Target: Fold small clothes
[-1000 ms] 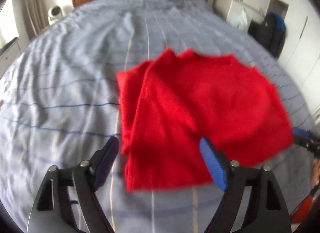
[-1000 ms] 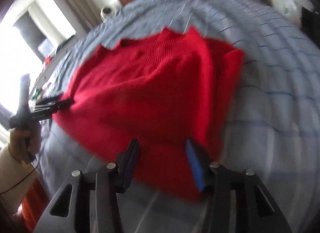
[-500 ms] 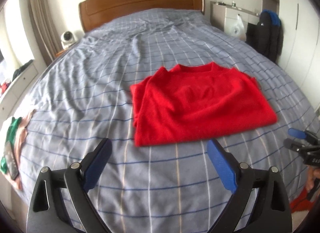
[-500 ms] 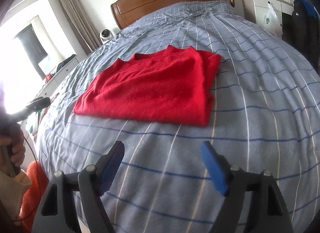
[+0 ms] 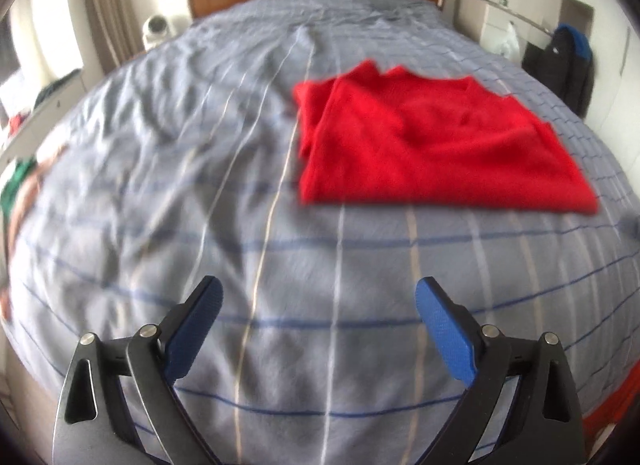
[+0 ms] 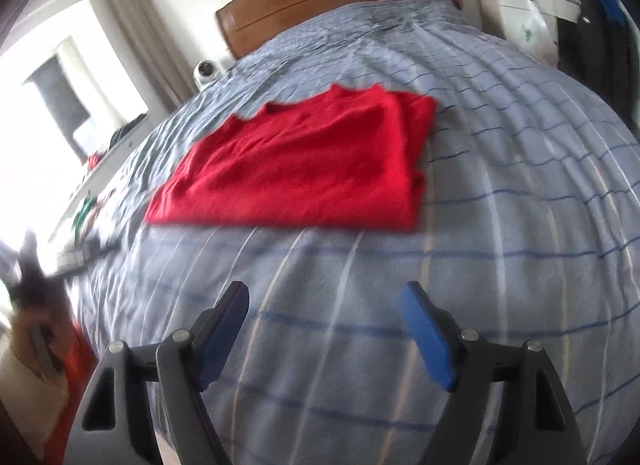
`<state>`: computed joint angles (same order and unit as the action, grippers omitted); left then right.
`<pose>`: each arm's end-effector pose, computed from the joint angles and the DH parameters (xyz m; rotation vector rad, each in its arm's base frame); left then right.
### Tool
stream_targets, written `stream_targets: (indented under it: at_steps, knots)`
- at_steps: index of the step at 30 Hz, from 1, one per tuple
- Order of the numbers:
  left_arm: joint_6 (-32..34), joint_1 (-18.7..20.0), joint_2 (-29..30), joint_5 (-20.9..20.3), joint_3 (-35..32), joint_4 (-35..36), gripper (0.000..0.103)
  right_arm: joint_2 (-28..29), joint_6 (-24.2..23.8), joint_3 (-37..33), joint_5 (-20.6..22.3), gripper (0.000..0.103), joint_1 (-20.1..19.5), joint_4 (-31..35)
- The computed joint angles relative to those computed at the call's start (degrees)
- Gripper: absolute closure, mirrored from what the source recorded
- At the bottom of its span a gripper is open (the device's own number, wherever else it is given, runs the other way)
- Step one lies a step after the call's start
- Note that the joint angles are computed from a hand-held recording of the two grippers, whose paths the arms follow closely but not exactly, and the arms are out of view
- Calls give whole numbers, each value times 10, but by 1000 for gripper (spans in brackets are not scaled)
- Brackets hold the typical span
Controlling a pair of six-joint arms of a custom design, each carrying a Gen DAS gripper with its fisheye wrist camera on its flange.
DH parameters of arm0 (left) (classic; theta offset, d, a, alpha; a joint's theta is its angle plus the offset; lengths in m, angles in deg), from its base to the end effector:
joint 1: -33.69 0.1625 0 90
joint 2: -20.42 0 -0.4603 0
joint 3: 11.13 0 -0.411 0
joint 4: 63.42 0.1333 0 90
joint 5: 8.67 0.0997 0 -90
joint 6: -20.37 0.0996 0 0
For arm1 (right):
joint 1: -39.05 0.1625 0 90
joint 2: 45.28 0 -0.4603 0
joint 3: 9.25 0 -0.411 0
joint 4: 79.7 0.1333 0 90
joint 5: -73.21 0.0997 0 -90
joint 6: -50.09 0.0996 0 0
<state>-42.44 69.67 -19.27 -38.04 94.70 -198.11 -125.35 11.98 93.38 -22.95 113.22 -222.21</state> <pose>-0.3525 -0.5279 -0.0013 0.0726 2.1610 -0.8572 -0.0443 -0.6056 0.4222 0.4927 -2.7068 0.5887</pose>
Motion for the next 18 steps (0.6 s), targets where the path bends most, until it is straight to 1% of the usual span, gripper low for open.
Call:
stream_targets:
  at_steps: [2, 3, 4, 6, 7, 9, 10, 12, 13, 14, 15, 16, 17, 18]
  knots:
    - [-10, -1, -2, -1, 33, -53, 5, 28, 42, -44, -3, 25, -2, 9]
    - [-12, -3, -3, -1, 55, -91, 5, 45, 65, -73, -6, 25, -2, 28]
    - [-11, -5, -4, 0, 69, -115, 5, 66, 90, -106, -4, 25, -3, 46]
    - [0, -10, -6, 4, 88, -152, 5, 101, 120, -158, 11, 25, -4, 74]
    - [7, -11, -7, 7, 89, -155, 5, 127, 141, -193, 20, 26, -4, 94]
    - [5, -11, -8, 19, 87, -144, 5, 162, 171, -236, 34, 26, -4, 114]
    - [-1, -9, -8, 24, 87, -139, 5, 174, 180, -248, 33, 28, -3, 118]
    - [2, -4, -10, 18, 89, -152, 5, 202, 202, -270, 16, 37, 0, 126]
    - [7, -2, -11, 16, 92, -164, 5, 214, 201, -280, 14, 50, 2, 145]
    - [9, -1, -13, 19, 95, -171, 5, 223, 189, -286, 0, 75, 7, 160]
    - [7, -1, -16, 21, 98, -172, 5, 230, 171, -286, -38, 86, 18, 160]
    - [2, 0, -19, 23, 101, -173, 5, 233, 153, -281, -78, 90, 34, 145]
    - [-4, 2, -22, 23, 104, -175, 5, 234, 152, -280, -94, 92, 43, 140]
    - [-11, 4, -25, 22, 106, -175, 5, 231, 158, -281, -90, 92, 54, 142]
